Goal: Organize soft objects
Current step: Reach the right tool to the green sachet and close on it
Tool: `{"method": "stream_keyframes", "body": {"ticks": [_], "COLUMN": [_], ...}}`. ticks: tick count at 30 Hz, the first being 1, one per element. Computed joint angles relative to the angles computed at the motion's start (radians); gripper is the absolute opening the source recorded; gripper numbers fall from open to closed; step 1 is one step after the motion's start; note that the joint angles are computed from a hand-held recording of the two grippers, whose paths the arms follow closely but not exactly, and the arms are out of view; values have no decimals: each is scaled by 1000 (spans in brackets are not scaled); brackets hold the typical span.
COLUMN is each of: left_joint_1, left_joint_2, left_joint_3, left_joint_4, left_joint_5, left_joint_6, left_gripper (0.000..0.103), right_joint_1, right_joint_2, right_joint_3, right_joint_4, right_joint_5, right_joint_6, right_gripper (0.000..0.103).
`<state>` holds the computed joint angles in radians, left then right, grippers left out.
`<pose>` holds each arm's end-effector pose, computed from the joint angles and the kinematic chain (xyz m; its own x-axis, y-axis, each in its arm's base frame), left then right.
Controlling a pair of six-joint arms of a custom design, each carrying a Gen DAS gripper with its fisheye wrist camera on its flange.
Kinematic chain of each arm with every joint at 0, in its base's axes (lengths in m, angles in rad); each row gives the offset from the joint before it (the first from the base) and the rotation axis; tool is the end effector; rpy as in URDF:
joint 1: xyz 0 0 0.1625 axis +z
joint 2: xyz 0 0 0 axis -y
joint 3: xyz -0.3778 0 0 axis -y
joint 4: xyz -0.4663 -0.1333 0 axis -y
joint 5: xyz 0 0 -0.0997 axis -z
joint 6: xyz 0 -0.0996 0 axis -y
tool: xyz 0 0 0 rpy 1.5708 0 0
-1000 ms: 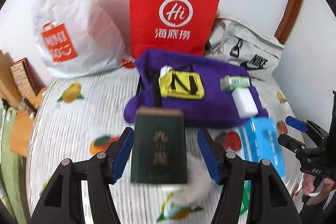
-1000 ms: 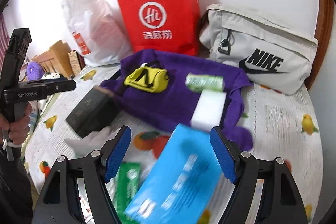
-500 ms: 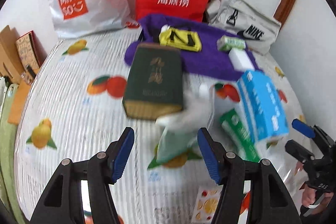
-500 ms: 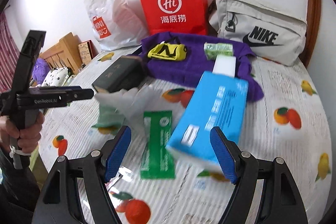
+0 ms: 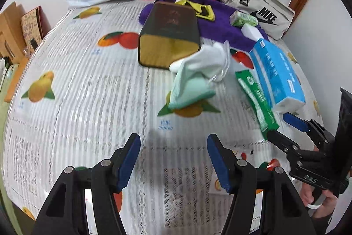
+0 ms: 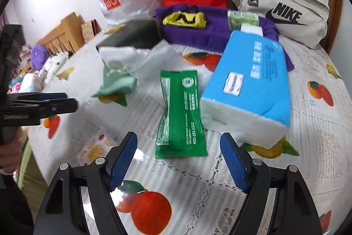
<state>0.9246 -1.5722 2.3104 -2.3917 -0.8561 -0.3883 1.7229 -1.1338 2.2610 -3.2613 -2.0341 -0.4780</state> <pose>-0.1124 -0.4788 0.1598 -0.8155 0.0797 -0.5732 0.3148 0.8922 -0.3238 0.1623 -0.4728 0.0615 -0.7583 -0.2953 0.5811 -0.5371 0.7882 -0.3003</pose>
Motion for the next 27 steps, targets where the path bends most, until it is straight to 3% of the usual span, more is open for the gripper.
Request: {"method": "stream_keyframes", "body": {"ticks": [3, 5, 7, 8, 9, 12, 20, 23, 27], "left_joint_1": [12, 20, 27, 29, 31, 33, 33, 33, 36], "left_joint_2": [0, 6, 10, 11, 11, 10, -13, -19, -18], "left_joint_3": [5, 2, -1, -1, 0, 2, 23, 28, 28], "left_joint_4": [-3, 3, 7, 7, 6, 2, -20, -24, -25], "left_joint_5": [-12, -15, -20, -22, -24, -31, -52, -55, -55], "left_joint_6": [3, -3, -7, -8, -8, -9, 3, 4, 2], "left_gripper": [61, 61, 61, 61, 61, 61, 61, 63, 64], "right_joint_1": [-4, 10, 17, 16, 17, 19, 11, 9, 1], "right_joint_2": [41, 97, 124, 122, 112, 88, -57, -109, -103], "right_joint_3": [-17, -37, -47, -45, -41, -24, 96, 132, 127], "right_joint_4": [-23, -99, -137, -140, -132, -103, -1, 44, 15], "right_joint_5": [-11, -59, -77, -69, -66, -69, -70, -64, -41], "right_joint_6": [-7, -48, -61, -54, -42, -44, 15, 35, 31], "right_gripper": [77, 76, 70, 56, 48, 45, 45, 51, 62]}}
